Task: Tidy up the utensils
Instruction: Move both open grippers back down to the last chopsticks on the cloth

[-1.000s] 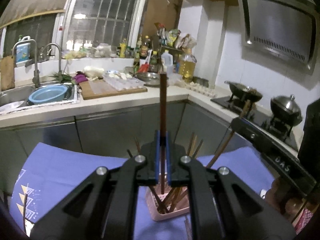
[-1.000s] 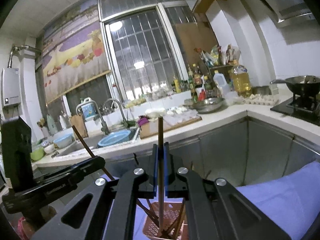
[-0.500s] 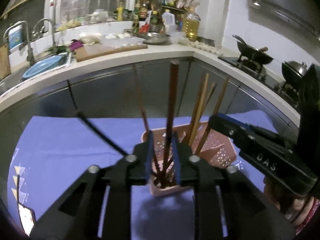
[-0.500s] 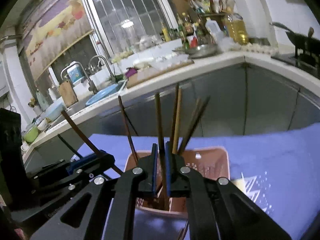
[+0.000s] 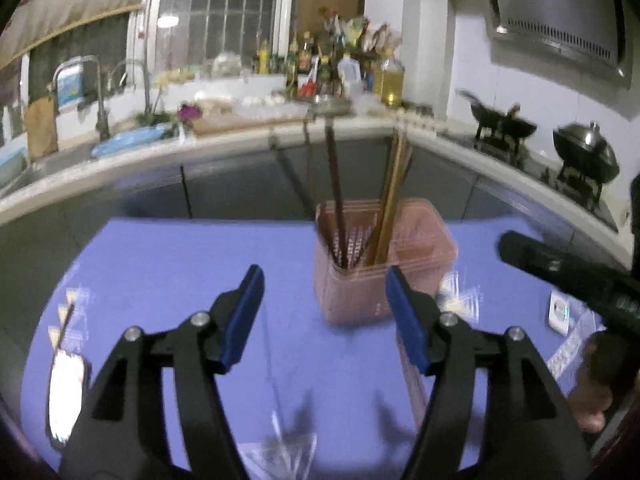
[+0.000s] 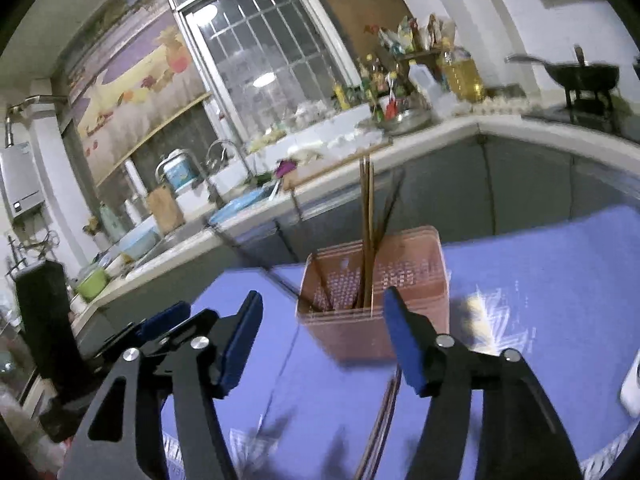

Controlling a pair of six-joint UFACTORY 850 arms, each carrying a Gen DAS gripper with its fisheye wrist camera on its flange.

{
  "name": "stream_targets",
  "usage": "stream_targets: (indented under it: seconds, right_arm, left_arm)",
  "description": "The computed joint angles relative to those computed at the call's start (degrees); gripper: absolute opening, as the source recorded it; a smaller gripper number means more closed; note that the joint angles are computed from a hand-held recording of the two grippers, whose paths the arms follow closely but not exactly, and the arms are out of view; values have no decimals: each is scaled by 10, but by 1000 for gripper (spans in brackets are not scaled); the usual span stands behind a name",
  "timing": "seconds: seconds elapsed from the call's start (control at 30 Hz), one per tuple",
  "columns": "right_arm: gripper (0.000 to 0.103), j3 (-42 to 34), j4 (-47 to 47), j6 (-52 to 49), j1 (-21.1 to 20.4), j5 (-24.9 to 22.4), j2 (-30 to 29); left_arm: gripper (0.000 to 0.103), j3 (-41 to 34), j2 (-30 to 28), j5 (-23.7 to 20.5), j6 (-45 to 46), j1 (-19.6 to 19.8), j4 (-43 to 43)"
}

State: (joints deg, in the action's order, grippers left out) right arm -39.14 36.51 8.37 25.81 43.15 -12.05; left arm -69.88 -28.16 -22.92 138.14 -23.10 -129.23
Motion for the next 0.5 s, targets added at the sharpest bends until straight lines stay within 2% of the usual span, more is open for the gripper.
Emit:
stream_targets:
  seconds: [0.1, 0.2, 0.27, 0.37, 0.43, 0.5]
  right_arm:
    - [65, 16, -5, 46, 19, -17, -19]
    - [65, 16, -17, 92, 30, -55, -48]
    - [65, 9, 0, 89, 40, -81, -69]
    - [65, 0, 16, 82, 51, -112, -89]
    - [65, -1, 8, 97, 53, -123, -97]
    - [65, 5, 18, 104, 62, -119, -105]
  left_arm:
    - [61, 33, -5, 27, 76, -4, -58]
    - [61, 41, -28, 65, 62, -5, -36]
    - [61, 43, -44, 99, 113, -11, -86]
    - [61, 48, -59, 121, 102, -12, -76]
    - [62, 50, -65, 133, 149, -13, -124]
    - [68, 58, -66, 127, 213, -11, -196]
